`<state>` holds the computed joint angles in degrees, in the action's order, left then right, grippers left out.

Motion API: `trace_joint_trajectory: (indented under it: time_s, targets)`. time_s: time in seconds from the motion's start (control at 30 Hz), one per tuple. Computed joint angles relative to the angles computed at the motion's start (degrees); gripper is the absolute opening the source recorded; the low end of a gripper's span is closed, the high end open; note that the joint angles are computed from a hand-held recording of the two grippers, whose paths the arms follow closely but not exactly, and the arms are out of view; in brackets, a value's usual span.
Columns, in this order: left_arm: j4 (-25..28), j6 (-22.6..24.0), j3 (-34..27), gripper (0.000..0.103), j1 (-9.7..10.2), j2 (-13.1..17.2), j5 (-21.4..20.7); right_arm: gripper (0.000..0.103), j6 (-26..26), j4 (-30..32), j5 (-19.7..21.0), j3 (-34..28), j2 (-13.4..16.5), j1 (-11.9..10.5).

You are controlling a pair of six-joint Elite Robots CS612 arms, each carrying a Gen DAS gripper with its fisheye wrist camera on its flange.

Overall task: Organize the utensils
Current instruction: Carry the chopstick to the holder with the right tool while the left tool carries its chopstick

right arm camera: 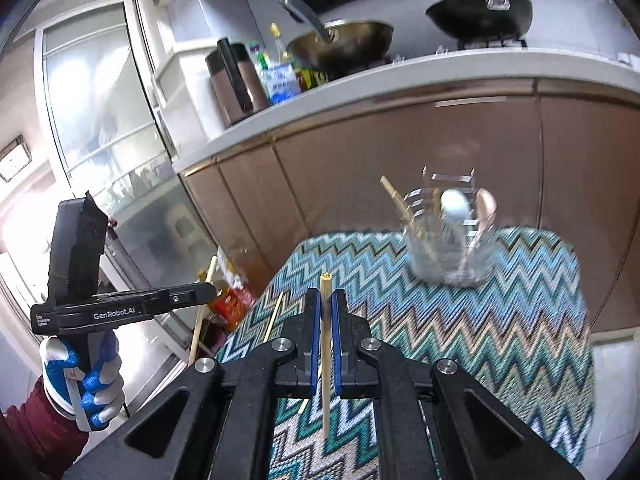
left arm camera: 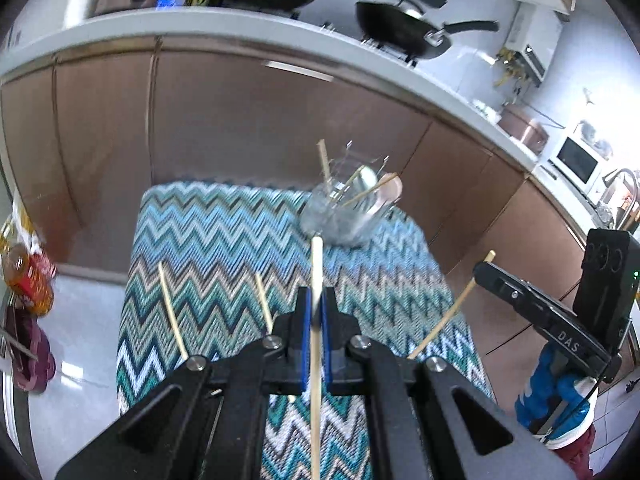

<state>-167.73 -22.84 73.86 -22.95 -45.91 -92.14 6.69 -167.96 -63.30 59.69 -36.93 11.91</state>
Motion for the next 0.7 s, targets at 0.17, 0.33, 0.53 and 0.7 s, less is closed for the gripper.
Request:
trace_joint_trajectory:
  time_s: [0.17, 0.33, 0.53, 0.7]
  targets:
    - [-1.81, 0.0, -3.11, 0.004, -0.27, 1.32, -1.0, 0.005, 0.56, -1.74, -0.41, -1.23, 0.21, -0.57]
    - [-6.38, -1.16, -7.44, 0.004, -0.16, 3.29, -1.01, 0.005, 1.45, -3.82, -0.41, -3.14, 0.77, -1.44]
    - [-10.63, -2.75, -15.4, 0.004, -0.26, 7.08, 2.25, 0.005, 3.51, -7.81, -1.0, -7.62, 2.38, -2.39]
    - [-12.37, -1.39, -25.45, 0.004, -0.83, 12.4, 7.44, 0.005, 5.24, -8.82, -1.22, -15.13, 5.72, -3.06]
